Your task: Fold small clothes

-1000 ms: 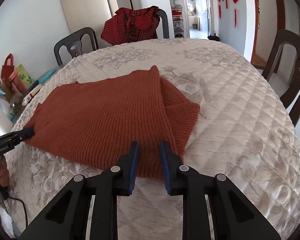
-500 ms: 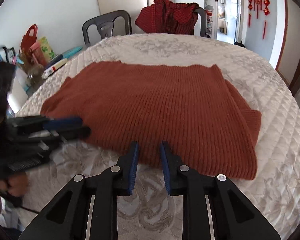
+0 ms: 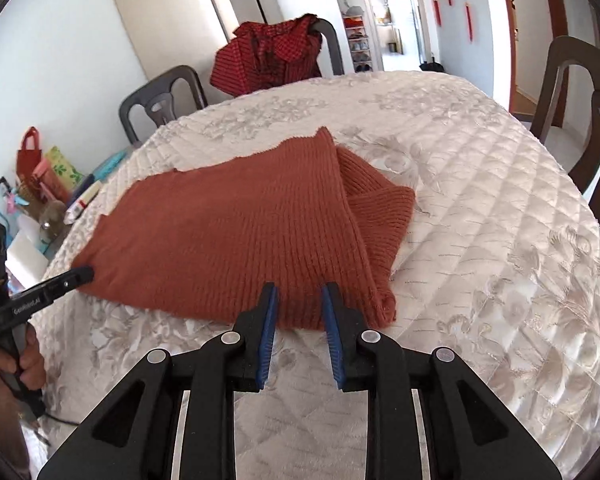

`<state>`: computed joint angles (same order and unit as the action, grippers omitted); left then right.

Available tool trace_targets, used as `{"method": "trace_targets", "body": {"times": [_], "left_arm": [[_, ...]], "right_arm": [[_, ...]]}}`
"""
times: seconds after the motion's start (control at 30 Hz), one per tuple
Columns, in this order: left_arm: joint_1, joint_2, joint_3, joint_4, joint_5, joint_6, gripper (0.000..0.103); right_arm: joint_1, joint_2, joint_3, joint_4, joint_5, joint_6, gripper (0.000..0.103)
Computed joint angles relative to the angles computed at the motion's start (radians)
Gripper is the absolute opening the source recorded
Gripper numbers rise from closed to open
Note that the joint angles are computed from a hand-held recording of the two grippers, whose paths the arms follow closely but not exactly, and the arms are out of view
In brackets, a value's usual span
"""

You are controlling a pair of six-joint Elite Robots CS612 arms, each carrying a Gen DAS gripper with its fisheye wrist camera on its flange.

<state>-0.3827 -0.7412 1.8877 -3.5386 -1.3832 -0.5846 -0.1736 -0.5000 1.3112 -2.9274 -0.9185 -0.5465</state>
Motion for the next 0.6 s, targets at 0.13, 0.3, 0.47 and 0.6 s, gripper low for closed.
{"method": "trace_targets", "body": {"times": [0.13, 0.3, 0.47, 0.6], "left_arm": [[0.01, -0.008, 0.038, -0.025, -0.02, -0.063, 0.039], [0.033, 0.016, 0.055, -0.1, -0.095, -0.165, 0.042], [0.052, 0.044, 0.026, -0.137, -0.149, -0.242, 0.047], [0.058, 0.058, 0.013, -0.17, -0.157, -0.275, 0.05]], "right_arm": [[-0.022, -0.007, 0.005, 0.083, 0.056, 0.024, 0.028], [-0.056, 0.005, -0.007, 0.182, 0.154, 0.098, 0.038], [-0.059, 0.028, -0.054, 0.257, 0.232, 0.156, 0.038], [-0.058, 0.052, -0.094, 0.258, 0.272, 0.236, 0.039]]}}
